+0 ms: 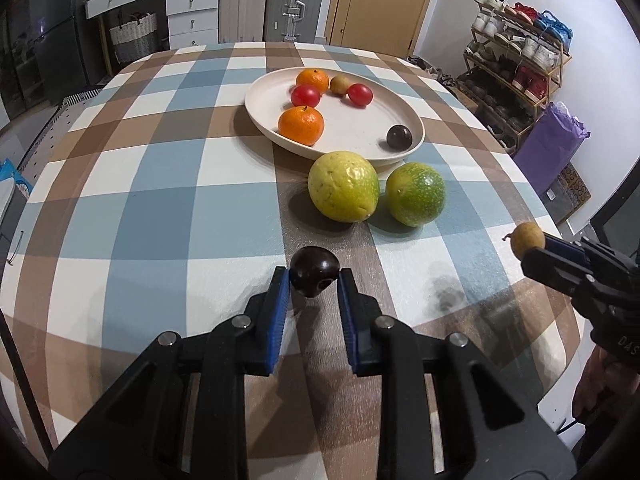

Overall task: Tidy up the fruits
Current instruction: 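Carry plum and brown fruit over the cream plate with both grippers and release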

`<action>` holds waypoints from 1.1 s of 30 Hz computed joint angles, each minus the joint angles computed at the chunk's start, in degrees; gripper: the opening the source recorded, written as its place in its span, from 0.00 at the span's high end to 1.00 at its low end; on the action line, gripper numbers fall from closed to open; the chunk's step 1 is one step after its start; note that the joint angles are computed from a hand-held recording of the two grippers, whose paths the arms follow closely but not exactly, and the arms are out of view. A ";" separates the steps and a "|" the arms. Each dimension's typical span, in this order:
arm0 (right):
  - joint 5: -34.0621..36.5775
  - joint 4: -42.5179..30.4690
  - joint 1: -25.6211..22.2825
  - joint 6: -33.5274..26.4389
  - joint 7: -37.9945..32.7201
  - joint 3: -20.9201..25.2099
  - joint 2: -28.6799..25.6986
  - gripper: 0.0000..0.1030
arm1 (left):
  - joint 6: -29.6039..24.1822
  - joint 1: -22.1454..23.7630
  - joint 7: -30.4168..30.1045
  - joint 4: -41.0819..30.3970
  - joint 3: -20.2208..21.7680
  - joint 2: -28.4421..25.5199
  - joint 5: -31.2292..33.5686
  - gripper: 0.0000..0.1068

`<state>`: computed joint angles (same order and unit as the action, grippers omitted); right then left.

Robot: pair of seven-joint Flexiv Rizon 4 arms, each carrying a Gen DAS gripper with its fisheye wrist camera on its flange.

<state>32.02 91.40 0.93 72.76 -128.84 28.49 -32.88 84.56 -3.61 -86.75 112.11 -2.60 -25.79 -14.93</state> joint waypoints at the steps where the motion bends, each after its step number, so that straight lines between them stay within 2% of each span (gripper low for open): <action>1: 0.13 -0.08 -0.09 -0.21 -0.02 0.13 0.01 0.76 | 0.34 0.25 0.09 0.46 -0.29 0.32 -0.15 0.80; 11: 3.19 -1.25 -0.14 -3.35 -1.45 0.38 0.69 0.76 | 4.28 3.88 1.59 5.62 -3.96 4.60 -3.52 0.80; 19: 7.19 -5.15 -0.06 -6.44 -4.43 0.15 0.84 0.76 | 4.93 6.05 4.57 4.71 -6.34 5.99 -5.93 0.80; 22: 7.68 -6.97 0.79 -7.43 -4.83 -0.73 0.68 0.76 | 4.50 7.26 6.72 3.26 -7.67 6.09 -7.30 0.80; 27: 5.97 -10.78 2.82 -8.32 -4.94 -2.67 -0.27 0.76 | 1.90 6.94 9.02 -1.59 -6.47 5.11 -8.14 0.80; 29: 5.65 -13.26 2.94 -9.60 -4.63 -2.82 -1.21 0.76 | 0.26 5.40 8.64 -4.46 -4.11 4.32 -7.02 0.80; 33: 4.91 -17.88 3.64 -11.57 -3.43 -3.64 -3.17 0.76 | -2.46 5.44 9.97 -9.57 -4.14 2.38 -7.62 0.80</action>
